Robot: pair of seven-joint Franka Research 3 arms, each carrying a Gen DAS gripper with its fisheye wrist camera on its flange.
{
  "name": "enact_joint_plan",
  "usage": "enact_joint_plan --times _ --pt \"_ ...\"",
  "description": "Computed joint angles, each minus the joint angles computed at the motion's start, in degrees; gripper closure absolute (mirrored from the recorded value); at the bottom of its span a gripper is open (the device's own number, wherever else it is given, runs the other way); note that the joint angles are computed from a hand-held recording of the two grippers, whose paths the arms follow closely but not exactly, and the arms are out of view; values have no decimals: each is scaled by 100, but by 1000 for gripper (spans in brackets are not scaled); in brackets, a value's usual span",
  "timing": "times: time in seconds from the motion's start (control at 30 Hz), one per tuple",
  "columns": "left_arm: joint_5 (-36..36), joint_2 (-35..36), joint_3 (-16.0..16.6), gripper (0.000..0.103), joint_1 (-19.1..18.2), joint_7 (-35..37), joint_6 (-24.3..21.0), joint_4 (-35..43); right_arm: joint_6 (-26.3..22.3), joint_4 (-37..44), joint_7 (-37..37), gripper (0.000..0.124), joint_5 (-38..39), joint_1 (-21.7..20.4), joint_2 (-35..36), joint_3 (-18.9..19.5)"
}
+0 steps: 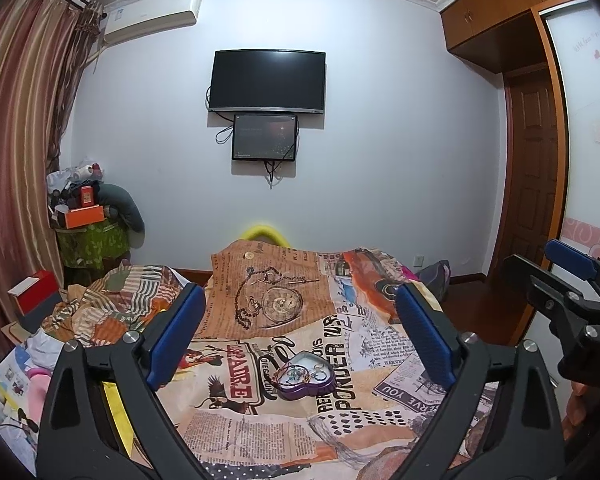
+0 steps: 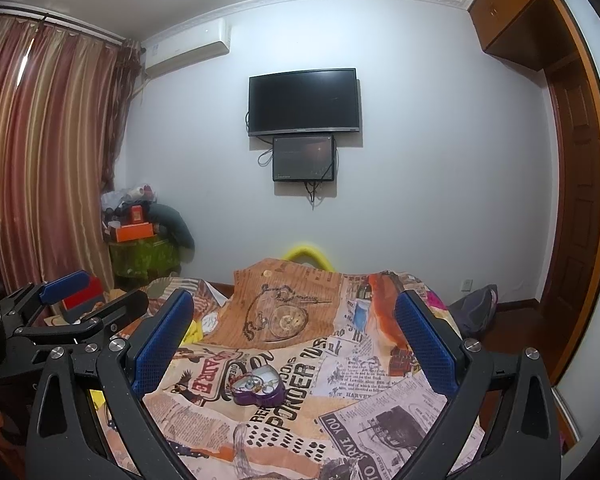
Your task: Organize jewelry
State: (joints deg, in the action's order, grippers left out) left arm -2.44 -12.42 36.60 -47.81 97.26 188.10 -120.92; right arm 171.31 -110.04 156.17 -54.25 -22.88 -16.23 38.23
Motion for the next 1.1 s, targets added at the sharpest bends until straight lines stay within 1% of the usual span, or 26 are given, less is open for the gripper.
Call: enact_joint_plan --times 0.27,0.3,0.4,0.47,0.53,0.63,0.7,0.77,1.03,1.1 --pt "-11 -7 -28 6 18 -9 13 -12 -139 61 279 24 -437 526 131 -432" --pt "-9 2 20 6 -31 -10 10 3 -161 72 295 24 -470 600 152 -490" --pt "1 4 -16 6 10 -30 1 1 -221 83 304 24 -520 842 187 -691" --pt "-18 -22 132 6 -162 23 -17 8 -247 88 333 24 -582 987 208 -814" --pt "-43 -26 171 6 -215 65 -18 10 -286 103 361 24 -648 1131 237 -925" --pt "-108 -61 369 6 -451 164 -33 18 -333 116 399 24 -743 1343 264 -1102" --pt "-155 -62 370 6 -460 183 -29 22 -351 123 420 24 -785 1489 282 -1227" --pt "-192 -82 450 6 -538 218 -39 28 -384 135 436 24 -832 1633 305 -1346" --pt "-502 -168 866 6 -1016 504 -148 99 -494 166 556 24 -1056 2182 364 -1812" --pt "-602 -167 850 6 -1007 577 -149 103 -523 166 560 24 -1081 2326 370 -1938"
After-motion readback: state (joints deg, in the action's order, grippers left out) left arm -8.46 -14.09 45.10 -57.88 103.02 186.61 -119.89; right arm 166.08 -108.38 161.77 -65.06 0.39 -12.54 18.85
